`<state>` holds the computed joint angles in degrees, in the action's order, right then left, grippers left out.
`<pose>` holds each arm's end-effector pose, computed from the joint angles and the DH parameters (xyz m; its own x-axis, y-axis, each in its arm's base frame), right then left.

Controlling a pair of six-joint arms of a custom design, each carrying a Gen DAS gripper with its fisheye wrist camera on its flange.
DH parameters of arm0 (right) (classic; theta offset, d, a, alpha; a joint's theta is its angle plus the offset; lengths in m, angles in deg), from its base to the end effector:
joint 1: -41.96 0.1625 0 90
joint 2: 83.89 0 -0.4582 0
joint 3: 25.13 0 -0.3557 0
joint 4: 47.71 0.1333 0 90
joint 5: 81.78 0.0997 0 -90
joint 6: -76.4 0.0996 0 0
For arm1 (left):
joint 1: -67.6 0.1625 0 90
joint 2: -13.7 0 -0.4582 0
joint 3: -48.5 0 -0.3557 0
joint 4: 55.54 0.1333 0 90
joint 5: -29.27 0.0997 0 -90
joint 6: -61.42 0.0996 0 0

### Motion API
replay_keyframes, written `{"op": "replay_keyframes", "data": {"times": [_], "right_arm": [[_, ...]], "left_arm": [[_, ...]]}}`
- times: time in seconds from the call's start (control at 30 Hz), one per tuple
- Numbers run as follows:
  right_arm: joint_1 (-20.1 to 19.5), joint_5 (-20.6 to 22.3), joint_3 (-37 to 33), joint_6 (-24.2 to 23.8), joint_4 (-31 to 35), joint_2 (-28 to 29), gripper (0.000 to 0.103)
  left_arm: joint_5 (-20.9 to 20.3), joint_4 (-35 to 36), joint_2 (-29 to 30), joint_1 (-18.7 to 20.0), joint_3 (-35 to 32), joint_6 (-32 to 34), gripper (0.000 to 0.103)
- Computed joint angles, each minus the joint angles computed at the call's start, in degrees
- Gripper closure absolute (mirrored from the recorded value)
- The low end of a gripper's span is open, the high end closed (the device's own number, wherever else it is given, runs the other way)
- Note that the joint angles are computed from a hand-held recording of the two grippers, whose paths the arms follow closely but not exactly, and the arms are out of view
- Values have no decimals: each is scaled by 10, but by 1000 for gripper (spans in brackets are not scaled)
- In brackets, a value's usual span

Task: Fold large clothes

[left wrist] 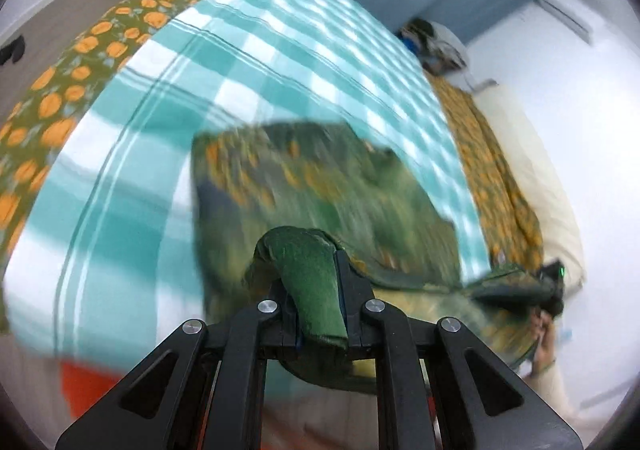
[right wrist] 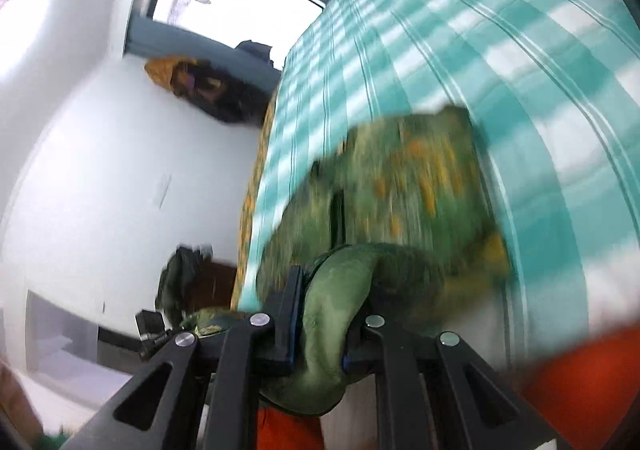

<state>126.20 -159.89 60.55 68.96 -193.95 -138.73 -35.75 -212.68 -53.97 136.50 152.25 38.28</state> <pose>0.0827 -0.7130 0.3095 -0.9859 -0.1062 -0.1290 -0.0373 0.8925 -0.4494 -0.0501 -0.6169 0.3510 -0.9710 -0.2009 -0.1299 -0.0796 0.7833 -0.6166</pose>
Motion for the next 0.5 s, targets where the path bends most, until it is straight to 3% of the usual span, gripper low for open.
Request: {"op": "replay_keyframes", "data": {"times": [0.13, 0.2, 0.27, 0.3, 0.33, 0.4, 0.43, 0.47, 0.5], "right_arm": [[8, -59, -107, 22, -45, 105, 87], [6, -83, -152, 40, -51, 148, 85], [-4, -80, -192, 87, -27, 180, 77], [-12, -62, -197, 109, -24, 186, 61], [-23, -31, -195, 137, -34, 188, 50], [-37, 25, -191, 176, -47, 186, 42], [-42, 53, -192, 184, -43, 182, 36], [-43, 67, -186, 182, -46, 174, 34], [-42, 68, -185, 167, -47, 165, 29]], "left_arm": [[47, -12, 87, 29, -90, 36, 85], [79, 15, 123, 34, -131, 47, 84], [83, 53, 141, 41, -160, 35, 81], [71, 63, 140, 47, -165, 26, 79], [49, 66, 135, 52, -164, 16, 72], [-3, 21, 115, 63, -148, 18, 48], [3, 3, 107, 60, -139, 21, 21], [32, -28, 96, 53, -122, 31, 5], [51, -55, 90, 47, -108, 46, 4]]}}
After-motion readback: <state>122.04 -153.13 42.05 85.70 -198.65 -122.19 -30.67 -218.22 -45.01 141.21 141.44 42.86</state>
